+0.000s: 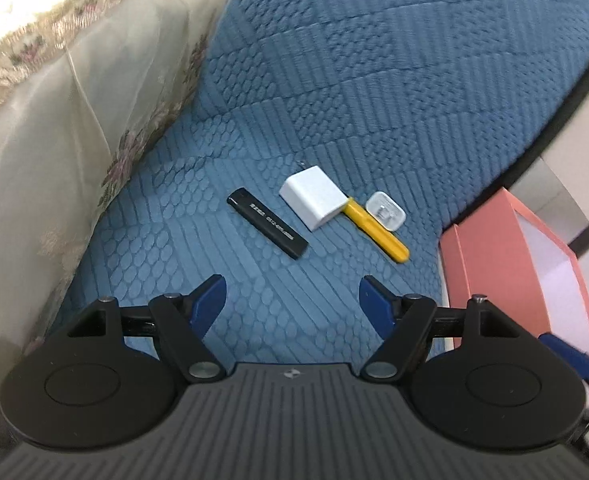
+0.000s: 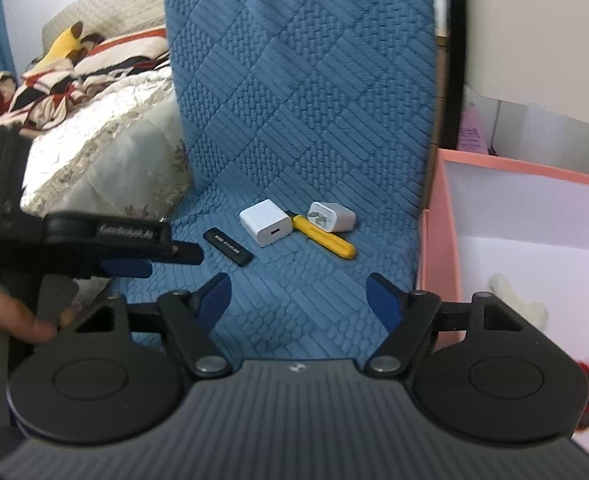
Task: Organize rigid objects
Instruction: 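Move the left tool to the black USB stick while the right tool approaches the yellow tool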
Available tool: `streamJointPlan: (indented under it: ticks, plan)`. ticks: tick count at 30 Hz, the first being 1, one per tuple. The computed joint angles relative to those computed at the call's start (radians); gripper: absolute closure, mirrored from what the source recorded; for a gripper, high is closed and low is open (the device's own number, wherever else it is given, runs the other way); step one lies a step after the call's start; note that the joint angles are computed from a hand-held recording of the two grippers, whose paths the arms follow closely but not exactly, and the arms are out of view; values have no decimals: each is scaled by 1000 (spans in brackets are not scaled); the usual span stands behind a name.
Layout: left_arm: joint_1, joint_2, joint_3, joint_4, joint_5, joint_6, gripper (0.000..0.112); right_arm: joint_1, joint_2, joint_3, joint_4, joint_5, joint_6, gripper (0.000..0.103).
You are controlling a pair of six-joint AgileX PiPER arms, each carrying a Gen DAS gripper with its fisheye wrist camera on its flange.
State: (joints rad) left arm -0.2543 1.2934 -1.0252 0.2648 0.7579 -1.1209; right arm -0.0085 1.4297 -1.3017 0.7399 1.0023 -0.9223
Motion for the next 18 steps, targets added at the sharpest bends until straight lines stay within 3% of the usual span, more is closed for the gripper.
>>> streamJointPlan:
  ticks: [4,6,16,18]
  plan:
    - [122,44,-1,-171,-64,155,36,49,78,-62,-39,-8,54,39]
    - [166,74,-8,-243,-82,225,37,69,125,-102,-66,-13,91,39]
    - [338,231,-48,-620,-161,517,62,199,389,-352,-242,-67,224,42]
    - [358,254,-55,-656,-165,533,65,219,446,-406,-286,-70,250,48]
